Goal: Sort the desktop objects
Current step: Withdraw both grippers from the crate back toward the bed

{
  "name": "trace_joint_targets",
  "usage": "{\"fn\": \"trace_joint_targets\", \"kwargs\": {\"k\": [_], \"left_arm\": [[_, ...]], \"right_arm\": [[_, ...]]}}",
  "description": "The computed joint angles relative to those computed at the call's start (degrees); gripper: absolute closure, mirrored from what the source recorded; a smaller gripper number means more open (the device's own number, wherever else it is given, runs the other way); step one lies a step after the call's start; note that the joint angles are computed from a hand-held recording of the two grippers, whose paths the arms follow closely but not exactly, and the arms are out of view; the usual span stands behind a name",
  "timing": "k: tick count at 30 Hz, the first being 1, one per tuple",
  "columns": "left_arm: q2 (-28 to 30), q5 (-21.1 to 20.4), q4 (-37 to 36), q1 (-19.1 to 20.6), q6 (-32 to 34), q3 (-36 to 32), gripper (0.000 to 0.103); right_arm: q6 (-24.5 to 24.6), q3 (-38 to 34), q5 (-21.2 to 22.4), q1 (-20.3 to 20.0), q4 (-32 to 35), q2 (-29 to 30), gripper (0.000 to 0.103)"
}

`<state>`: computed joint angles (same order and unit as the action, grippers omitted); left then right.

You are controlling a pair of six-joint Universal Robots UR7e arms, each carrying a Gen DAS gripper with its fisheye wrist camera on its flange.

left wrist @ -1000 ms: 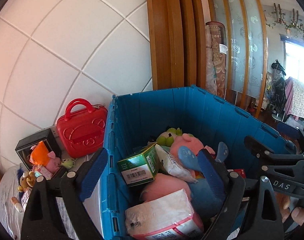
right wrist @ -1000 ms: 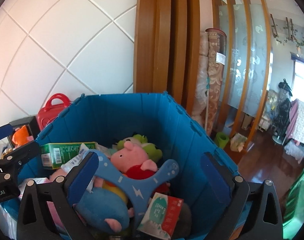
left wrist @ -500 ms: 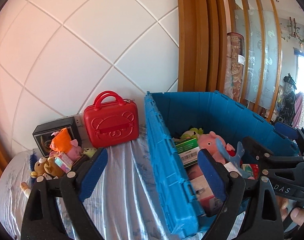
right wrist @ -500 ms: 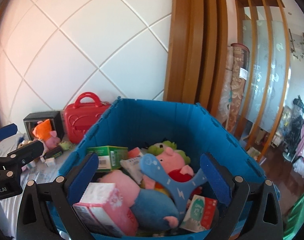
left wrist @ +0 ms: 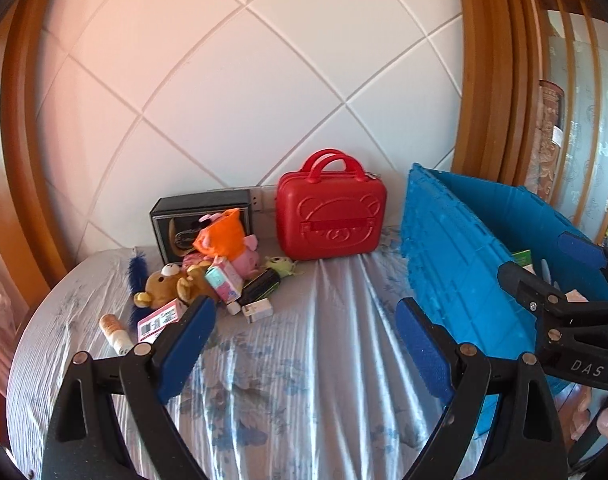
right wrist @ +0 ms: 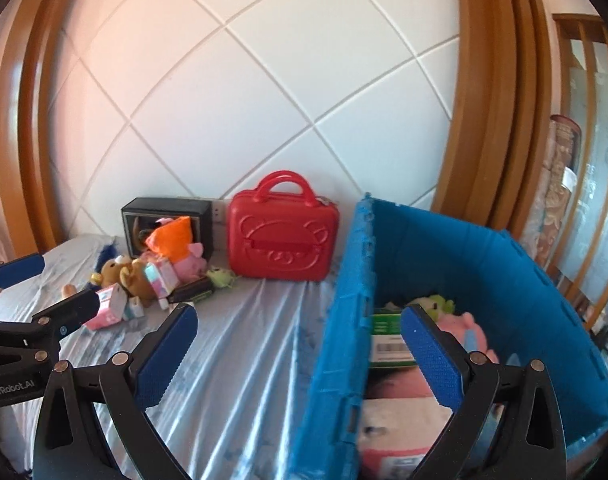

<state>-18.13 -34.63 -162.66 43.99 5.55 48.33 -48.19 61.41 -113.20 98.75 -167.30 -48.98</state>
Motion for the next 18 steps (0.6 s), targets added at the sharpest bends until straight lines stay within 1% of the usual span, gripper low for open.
{"fn": "trace_joint_targets", "kwargs": {"k": [5,11,15,18], "left_arm": [[-5.34,3.48,0.31,3.01,-4.24,6.66,0.011],[-10.95,7.46,4.47,7.13,-10.87,12.19,0.011],[-13.46,8.42,7.70,10.13,-15.29,13.69,0.011],[-14.04,8.34,9.95,12.45,-17.54,13.12,0.011]], "right_arm": [[0.76,-3.22,-0.38,1.71,4.96,4.59,0.000],[3.34,-8.71,-1.07,3.02,11.34,11.06,0.000],[4.46,-15.32,-2.23,3.77,17.11,17.18,0.000],[5.18,-22.56,-2.71,4.15,22.78,22.59,0.000]]}}
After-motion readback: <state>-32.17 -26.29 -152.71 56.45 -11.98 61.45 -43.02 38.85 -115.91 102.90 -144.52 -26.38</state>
